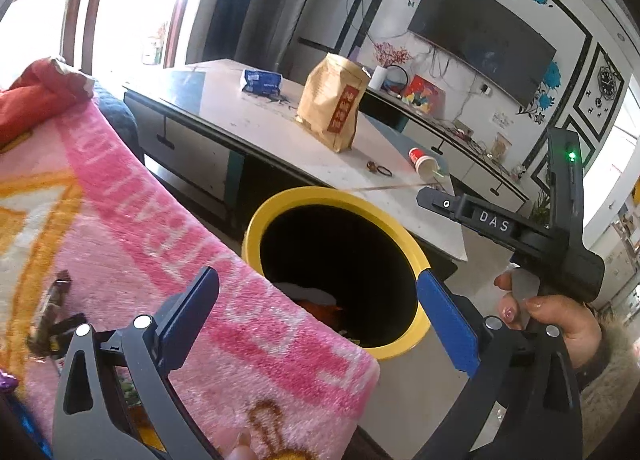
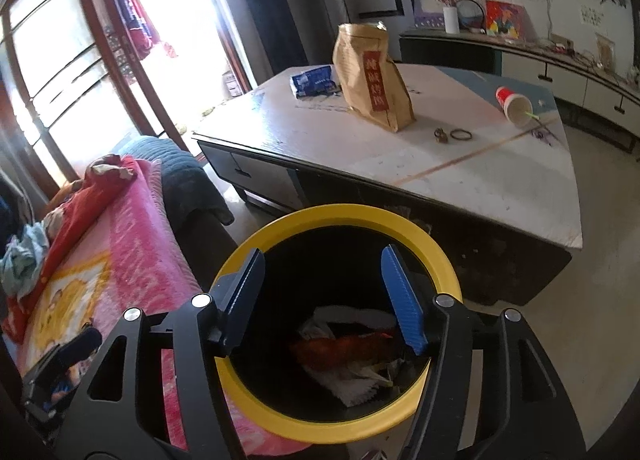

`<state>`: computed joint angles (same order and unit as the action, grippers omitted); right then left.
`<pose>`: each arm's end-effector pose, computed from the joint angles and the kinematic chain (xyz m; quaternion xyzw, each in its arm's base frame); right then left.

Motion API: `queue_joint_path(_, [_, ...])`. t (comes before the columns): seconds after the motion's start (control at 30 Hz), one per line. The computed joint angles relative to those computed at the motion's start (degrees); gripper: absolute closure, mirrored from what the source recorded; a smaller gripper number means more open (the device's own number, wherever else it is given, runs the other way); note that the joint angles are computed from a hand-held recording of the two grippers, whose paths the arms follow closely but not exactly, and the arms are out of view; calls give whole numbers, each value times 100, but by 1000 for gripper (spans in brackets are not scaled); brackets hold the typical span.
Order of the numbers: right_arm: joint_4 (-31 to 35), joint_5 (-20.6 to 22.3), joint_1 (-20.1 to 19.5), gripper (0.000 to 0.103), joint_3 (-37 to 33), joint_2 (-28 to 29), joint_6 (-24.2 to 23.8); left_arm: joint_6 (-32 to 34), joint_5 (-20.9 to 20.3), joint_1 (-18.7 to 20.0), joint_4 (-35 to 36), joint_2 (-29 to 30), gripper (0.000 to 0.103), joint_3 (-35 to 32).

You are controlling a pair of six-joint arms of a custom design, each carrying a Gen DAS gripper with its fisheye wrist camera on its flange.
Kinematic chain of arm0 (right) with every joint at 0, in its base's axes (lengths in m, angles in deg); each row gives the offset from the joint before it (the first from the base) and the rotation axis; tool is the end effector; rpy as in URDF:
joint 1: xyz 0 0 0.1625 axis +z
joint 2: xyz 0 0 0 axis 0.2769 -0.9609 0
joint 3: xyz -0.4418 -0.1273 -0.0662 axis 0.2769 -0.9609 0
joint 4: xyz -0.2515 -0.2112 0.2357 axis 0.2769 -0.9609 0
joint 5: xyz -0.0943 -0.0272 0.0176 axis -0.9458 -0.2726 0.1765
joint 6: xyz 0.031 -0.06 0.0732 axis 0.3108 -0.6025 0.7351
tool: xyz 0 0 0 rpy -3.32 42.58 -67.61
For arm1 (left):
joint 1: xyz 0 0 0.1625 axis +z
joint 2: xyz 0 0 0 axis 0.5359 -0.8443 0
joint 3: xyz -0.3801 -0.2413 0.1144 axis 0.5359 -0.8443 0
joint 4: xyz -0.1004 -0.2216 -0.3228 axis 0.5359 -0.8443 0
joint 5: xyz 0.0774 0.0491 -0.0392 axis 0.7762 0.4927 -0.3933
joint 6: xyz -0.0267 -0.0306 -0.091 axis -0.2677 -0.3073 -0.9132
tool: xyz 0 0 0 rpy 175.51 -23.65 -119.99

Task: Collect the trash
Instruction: 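Move both open tools back from the bin toward the bed, then move both open tools over the blue bag and green snack pack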

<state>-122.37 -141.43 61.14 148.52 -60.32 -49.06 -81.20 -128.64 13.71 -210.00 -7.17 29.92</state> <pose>-0.0238 -0.6826 0.2351 0.1887 -0.9064 0.3306 0.1833 -0.2811 -0.5858 -0.0548 0.1144 0.8907 -0.3942 0.1952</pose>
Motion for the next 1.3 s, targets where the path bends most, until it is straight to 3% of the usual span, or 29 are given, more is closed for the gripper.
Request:
queue_joint_path(0.73, [-411, 434, 267, 47, 744, -355, -442, -244, 979, -404, -710, -509, 7, 1003])
queue_joint_path(0.77, [-421, 450, 283, 39, 774, -367, -455, -267, 1036, -429, -740, -532, 7, 1057])
queue_joint_path(0.83, [-547, 517, 313, 35, 889, -397, -491, -306, 1155, -479, -815, -577, 7, 1165])
queue_joint_path(1.3, [-575, 695, 499, 34, 1348, -558, -832, -722, 1835, -731, -1245, -859, 7, 1826])
